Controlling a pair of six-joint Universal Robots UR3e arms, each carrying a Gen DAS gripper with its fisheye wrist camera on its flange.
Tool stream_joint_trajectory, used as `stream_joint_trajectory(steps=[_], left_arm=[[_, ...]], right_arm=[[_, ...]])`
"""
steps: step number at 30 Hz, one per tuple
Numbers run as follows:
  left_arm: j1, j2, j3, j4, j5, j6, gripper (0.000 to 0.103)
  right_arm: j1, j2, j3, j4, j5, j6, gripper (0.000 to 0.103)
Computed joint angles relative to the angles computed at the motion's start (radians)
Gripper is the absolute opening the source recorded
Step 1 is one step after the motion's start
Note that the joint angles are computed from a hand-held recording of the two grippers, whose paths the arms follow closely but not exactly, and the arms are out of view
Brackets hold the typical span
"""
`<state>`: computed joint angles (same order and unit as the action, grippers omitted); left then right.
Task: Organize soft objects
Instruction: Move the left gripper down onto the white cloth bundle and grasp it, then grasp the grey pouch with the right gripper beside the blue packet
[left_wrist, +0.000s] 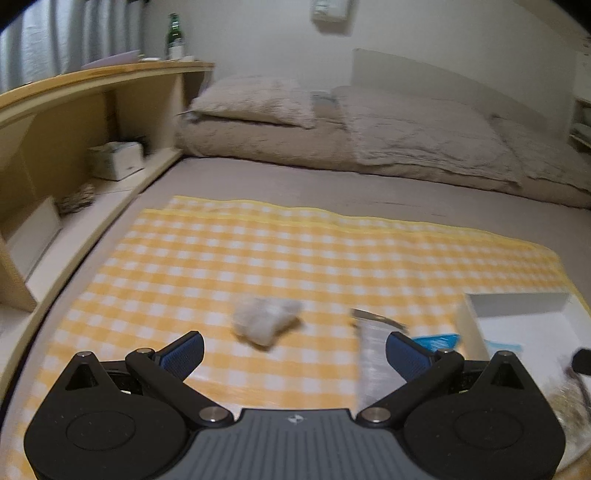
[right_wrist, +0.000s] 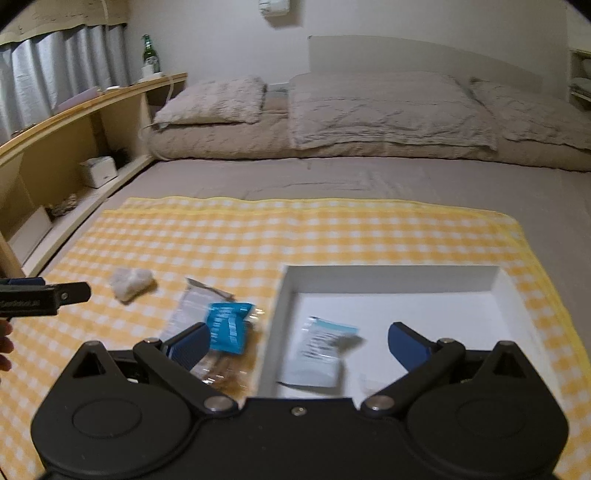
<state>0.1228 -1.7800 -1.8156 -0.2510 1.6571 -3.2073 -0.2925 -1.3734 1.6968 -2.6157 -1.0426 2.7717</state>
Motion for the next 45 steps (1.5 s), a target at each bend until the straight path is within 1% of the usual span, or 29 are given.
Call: stream_joint_trajectory(steps=[5, 11, 14, 16, 17, 18, 19, 21, 22, 23, 24, 25, 27, 28, 30, 33, 36, 37, 38, 39, 40, 42, 43, 45], left_arm=[[0.058, -0.052, 0.043, 0.004, -0.002, 0.011, 0.103], [0.079, -0.163, 0.141, 0.017, -0.009, 0.088, 0.103], [0.075, -0.228, 0.173, 0.086, -0.004, 0.173, 0.102], [0.069, -0.272, 0.197, 0.124, 0.005, 0.254, 0.098], [0.072, -0.288, 0.207, 0.126, -0.007, 0.286, 0.093], [0.081, -0.305, 0.224, 0.112, -0.028, 0.320, 0.087], [0.085, -0.321, 0.242, 0.095, -0.040, 0.345, 0.084], [0.091, -0.353, 0.281, 0.055, -0.054, 0.392, 0.072], [0.093, -0.370, 0.306, 0.026, -0.057, 0.412, 0.069], [0.095, -0.388, 0.329, 0.001, -0.054, 0.427, 0.063], [0.098, -0.400, 0.342, -0.012, -0.054, 0.436, 0.059], [0.103, -0.413, 0.357, -0.024, -0.058, 0.444, 0.057], [0.111, -0.433, 0.386, -0.047, -0.069, 0.449, 0.053], [0.115, -0.443, 0.398, -0.054, -0.079, 0.452, 0.053], [0.118, -0.456, 0.418, -0.067, -0.098, 0.463, 0.053], [0.112, -0.475, 0.445, -0.089, -0.110, 0.475, 0.053], [0.104, -0.486, 0.462, -0.121, -0.109, 0.473, 0.052], [0.100, -0.493, 0.471, -0.137, -0.099, 0.479, 0.050], [0.095, -0.495, 0.475, -0.150, -0.083, 0.481, 0.045], [0.092, -0.496, 0.477, -0.163, -0.068, 0.480, 0.041], [0.093, -0.491, 0.470, -0.170, -0.067, 0.477, 0.040], [0.101, -0.475, 0.453, -0.182, -0.076, 0.470, 0.036], [0.103, -0.467, 0.448, -0.190, -0.076, 0.466, 0.035], [0.108, -0.452, 0.439, -0.205, -0.080, 0.452, 0.032]], right_arm=[[0.089, 0.068, -0.081, 0.025, -0.018, 0.063, 0.103], [0.164, 0.166, -0.176, 0.047, -0.030, 0.150, 0.103], [0.191, 0.217, -0.234, 0.083, -0.011, 0.199, 0.103], [0.210, 0.247, -0.258, 0.083, -0.001, 0.236, 0.103], [0.217, 0.257, -0.262, 0.076, -0.001, 0.252, 0.102], [0.225, 0.270, -0.268, 0.074, 0.004, 0.266, 0.099], [0.228, 0.283, -0.279, 0.083, 0.014, 0.272, 0.097], [0.235, 0.308, -0.295, 0.096, 0.028, 0.292, 0.092], [0.238, 0.322, -0.304, 0.099, 0.034, 0.304, 0.090], [0.238, 0.335, -0.312, 0.104, 0.039, 0.313, 0.086], [0.240, 0.351, -0.324, 0.109, 0.044, 0.323, 0.082], [0.241, 0.368, -0.335, 0.114, 0.047, 0.333, 0.080], [0.246, 0.401, -0.362, 0.127, 0.050, 0.349, 0.073], [0.245, 0.417, -0.377, 0.138, 0.057, 0.349, 0.070], [0.246, 0.444, -0.398, 0.152, 0.076, 0.354, 0.061], [0.252, 0.479, -0.433, 0.187, 0.103, 0.361, 0.057], [0.271, 0.501, -0.455, 0.195, 0.082, 0.359, 0.057], [0.281, 0.510, -0.464, 0.195, 0.065, 0.353, 0.057], [0.287, 0.516, -0.470, 0.195, 0.054, 0.342, 0.057], [0.294, 0.523, -0.473, 0.191, 0.044, 0.327, 0.055], [0.303, 0.527, -0.473, 0.189, 0.029, 0.298, 0.053], [0.322, 0.526, -0.471, 0.203, -0.003, 0.230, 0.044], [0.334, 0.522, -0.468, 0.220, -0.024, 0.178, 0.041], [0.356, 0.508, -0.448, 0.224, -0.074, 0.100, 0.026]])
